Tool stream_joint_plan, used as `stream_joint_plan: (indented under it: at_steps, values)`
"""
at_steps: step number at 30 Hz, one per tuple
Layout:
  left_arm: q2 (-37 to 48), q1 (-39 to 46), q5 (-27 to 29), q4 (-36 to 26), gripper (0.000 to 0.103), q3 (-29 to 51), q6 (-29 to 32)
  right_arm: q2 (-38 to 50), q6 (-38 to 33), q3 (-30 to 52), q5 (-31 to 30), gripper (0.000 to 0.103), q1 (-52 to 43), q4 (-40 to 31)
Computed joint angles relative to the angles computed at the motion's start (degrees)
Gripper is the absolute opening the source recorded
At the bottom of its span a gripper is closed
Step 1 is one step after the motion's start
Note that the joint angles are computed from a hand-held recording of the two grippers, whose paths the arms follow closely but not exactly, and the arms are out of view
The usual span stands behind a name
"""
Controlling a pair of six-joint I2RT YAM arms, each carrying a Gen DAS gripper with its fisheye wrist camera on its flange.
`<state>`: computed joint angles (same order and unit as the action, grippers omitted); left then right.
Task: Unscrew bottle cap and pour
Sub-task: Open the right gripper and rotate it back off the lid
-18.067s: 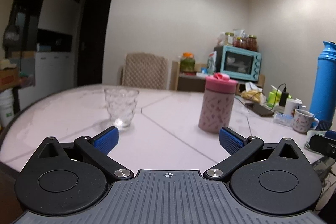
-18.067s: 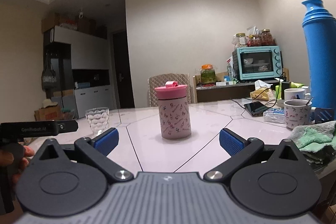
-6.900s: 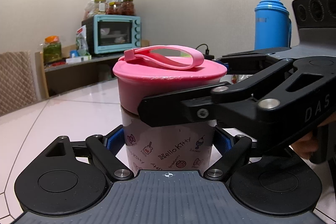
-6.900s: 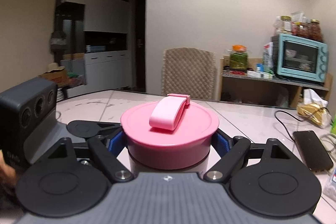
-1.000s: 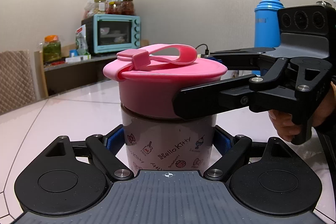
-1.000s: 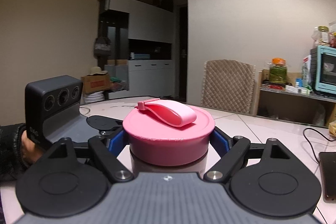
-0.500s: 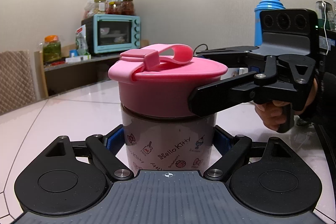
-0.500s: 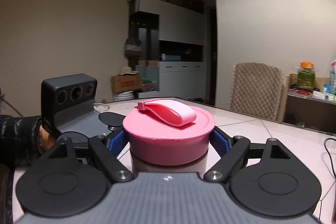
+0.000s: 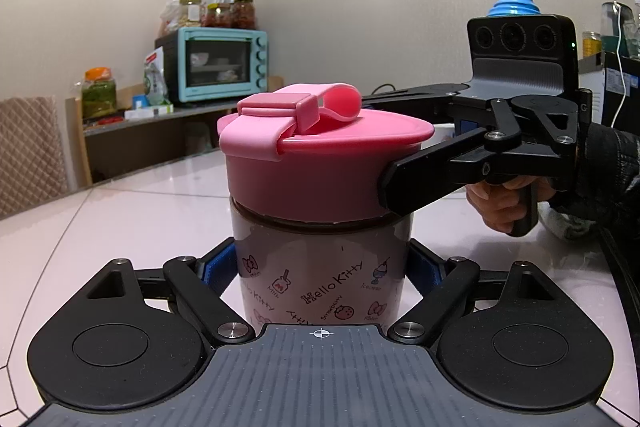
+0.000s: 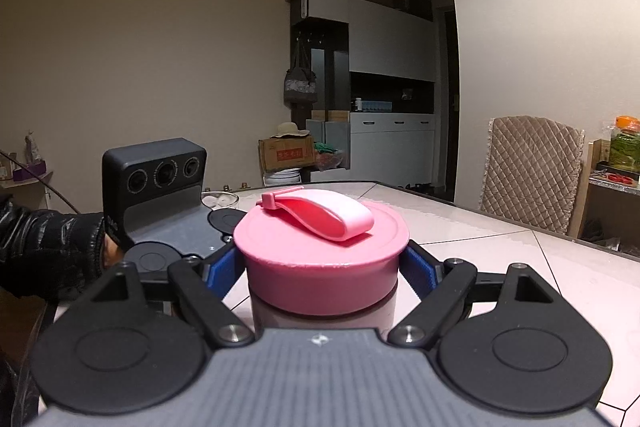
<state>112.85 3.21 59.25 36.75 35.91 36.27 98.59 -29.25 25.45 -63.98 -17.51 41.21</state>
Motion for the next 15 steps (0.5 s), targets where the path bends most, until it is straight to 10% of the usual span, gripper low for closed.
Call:
stream_joint_plan:
  at_steps: [15]
  values:
    - [-0.03,-0.08,-0.08,0.07,0.09,0.01,-0.1,-13.32,13.38,-18.13,18.01,0.103,5.36,18.91]
